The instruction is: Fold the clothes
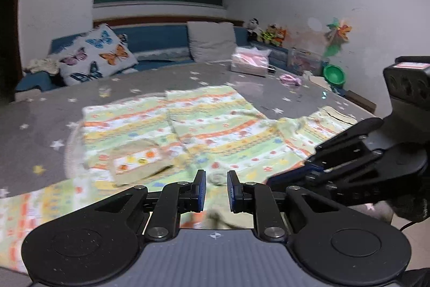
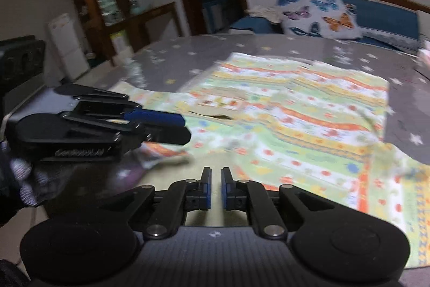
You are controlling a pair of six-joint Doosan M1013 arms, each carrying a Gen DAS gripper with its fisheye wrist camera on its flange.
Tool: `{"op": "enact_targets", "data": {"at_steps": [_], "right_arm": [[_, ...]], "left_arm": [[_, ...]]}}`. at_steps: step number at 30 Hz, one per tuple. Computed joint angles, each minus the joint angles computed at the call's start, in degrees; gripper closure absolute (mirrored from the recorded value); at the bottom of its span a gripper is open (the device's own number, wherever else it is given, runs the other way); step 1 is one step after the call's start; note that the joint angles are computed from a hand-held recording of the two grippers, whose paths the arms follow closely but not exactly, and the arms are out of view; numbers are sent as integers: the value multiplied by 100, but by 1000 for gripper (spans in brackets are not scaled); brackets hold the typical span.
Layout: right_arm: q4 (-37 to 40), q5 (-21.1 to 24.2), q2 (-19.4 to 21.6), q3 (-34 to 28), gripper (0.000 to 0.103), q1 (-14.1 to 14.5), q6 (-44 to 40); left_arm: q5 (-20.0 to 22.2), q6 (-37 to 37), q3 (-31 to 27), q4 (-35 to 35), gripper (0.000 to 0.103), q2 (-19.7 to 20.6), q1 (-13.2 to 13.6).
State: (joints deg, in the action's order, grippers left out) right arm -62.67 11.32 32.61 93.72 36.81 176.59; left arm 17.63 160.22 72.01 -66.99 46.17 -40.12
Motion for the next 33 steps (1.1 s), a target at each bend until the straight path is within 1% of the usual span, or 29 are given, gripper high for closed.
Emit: {"op": "enact_targets", "data": {"at_steps": [2,3,4,5,7,9,10,13,14,15,17,18,23,25,27,30,33], "right_arm": [[335,164,44,-18,95,-5,-328],[449,186,53,-6,95,-11,-419],[498,187,54,17,95,-19,-435],[334,147,30,68,95,-28,-217],[-407,120,-38,185,94,-35,613],[-1194,200,-110,309,94,-47,1530],[-1445,293,-141,365,94,-53,1862],[-1865,639,-212,514,93,-97,2580],[-1932,739,-228,554,91,-118,2754],[-2000,851,-243,601,86,-140,2940],[-2013,1168,-260,687,81,-168,3159],[-1967,1333,-272,734,81,-182,3222],[-2003,1872,-384,1041,81,-238,3861],[-2033,2093,-444,1190,80,-255,4134],[-2076,2322,-528,1355,78,-265,4443],[-2000,2652,-622,1527,70,-273,4652],[-1828,2906,-691,1652,70,-282,4657]], "left_arm": [[65,-570,-97,593,85,92,-31],[110,-867,-149,895,85,139,-44],[136,-1013,-152,1055,85,165,-51],[64,-859,-97,932,85,161,-59],[11,-558,-24,667,85,139,-57],[-18,-311,37,448,85,117,-54],[-36,-288,50,439,85,111,-59],[-92,-333,66,516,85,99,-78],[-106,-349,69,534,85,96,-83],[-115,-353,72,541,85,96,-85],[-125,-375,75,569,85,95,-87],[-125,-402,74,596,85,95,-88],[-118,-468,84,681,83,83,-91],[-115,-601,39,831,82,101,-100],[-116,-649,37,898,81,99,-106],[-119,-721,34,998,77,96,-115],[-139,-796,35,1099,76,92,-127]]}}
